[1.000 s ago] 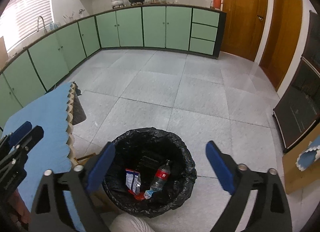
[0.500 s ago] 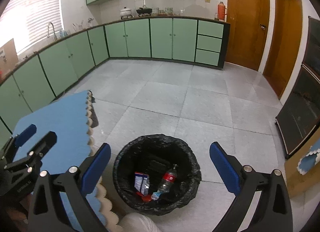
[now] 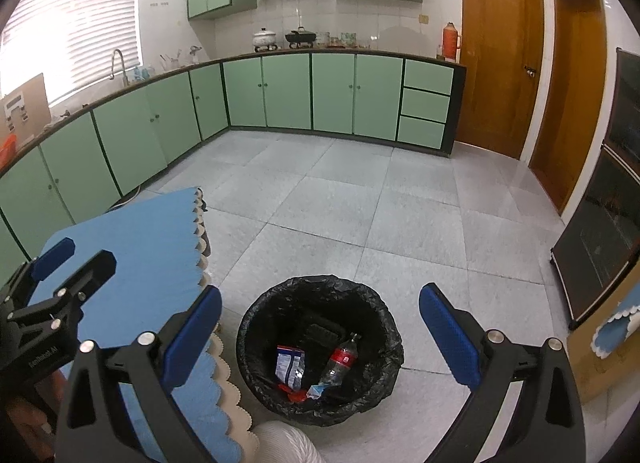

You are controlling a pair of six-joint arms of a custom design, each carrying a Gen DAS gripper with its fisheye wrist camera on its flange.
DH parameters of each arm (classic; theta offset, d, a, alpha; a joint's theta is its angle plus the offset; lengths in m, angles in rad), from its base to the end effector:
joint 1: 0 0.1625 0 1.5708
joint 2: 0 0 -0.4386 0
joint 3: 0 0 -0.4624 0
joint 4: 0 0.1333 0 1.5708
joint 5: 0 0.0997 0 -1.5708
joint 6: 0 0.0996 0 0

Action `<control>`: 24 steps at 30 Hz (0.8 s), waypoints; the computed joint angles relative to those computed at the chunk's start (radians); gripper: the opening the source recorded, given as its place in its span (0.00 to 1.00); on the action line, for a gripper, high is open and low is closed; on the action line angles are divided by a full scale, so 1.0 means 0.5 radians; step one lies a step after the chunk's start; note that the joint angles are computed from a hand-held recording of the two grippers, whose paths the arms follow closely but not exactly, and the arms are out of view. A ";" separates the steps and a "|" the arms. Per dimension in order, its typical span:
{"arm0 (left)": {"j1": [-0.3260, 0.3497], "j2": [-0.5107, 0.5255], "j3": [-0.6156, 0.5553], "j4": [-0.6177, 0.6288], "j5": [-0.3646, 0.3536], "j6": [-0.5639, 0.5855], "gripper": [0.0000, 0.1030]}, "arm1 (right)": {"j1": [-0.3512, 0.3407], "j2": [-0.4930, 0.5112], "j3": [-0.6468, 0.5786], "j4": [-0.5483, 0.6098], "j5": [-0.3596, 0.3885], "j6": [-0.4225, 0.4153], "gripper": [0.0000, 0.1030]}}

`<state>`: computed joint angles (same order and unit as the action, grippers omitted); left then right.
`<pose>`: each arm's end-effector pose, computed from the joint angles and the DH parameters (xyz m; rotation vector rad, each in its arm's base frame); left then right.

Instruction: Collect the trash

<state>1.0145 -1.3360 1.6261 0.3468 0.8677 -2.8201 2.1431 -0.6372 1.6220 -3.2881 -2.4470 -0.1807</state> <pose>-0.1209 -0.5688 0.3315 0.5861 2.2388 -1.2371 0.4404 -0.5787 0.0575 0.4445 -2.2075 1.0359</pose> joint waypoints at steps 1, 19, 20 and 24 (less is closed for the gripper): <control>-0.006 -0.005 0.007 -0.004 -0.007 0.003 0.91 | 0.003 0.000 0.001 -0.004 0.001 -0.001 0.94; -0.002 -0.051 0.050 -0.005 -0.031 -0.011 0.91 | 0.009 0.038 -0.011 -0.043 0.024 -0.054 0.94; -0.003 -0.057 0.057 -0.010 -0.033 -0.012 0.91 | 0.009 0.039 -0.013 -0.047 0.026 -0.059 0.94; -0.010 -0.087 0.081 -0.024 -0.057 -0.017 0.91 | 0.013 0.048 -0.009 -0.080 0.026 -0.079 0.94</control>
<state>1.0094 -1.3797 1.6668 0.3346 0.8390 -2.8284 2.1496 -0.6133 1.6177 -3.3283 -2.4341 -0.2203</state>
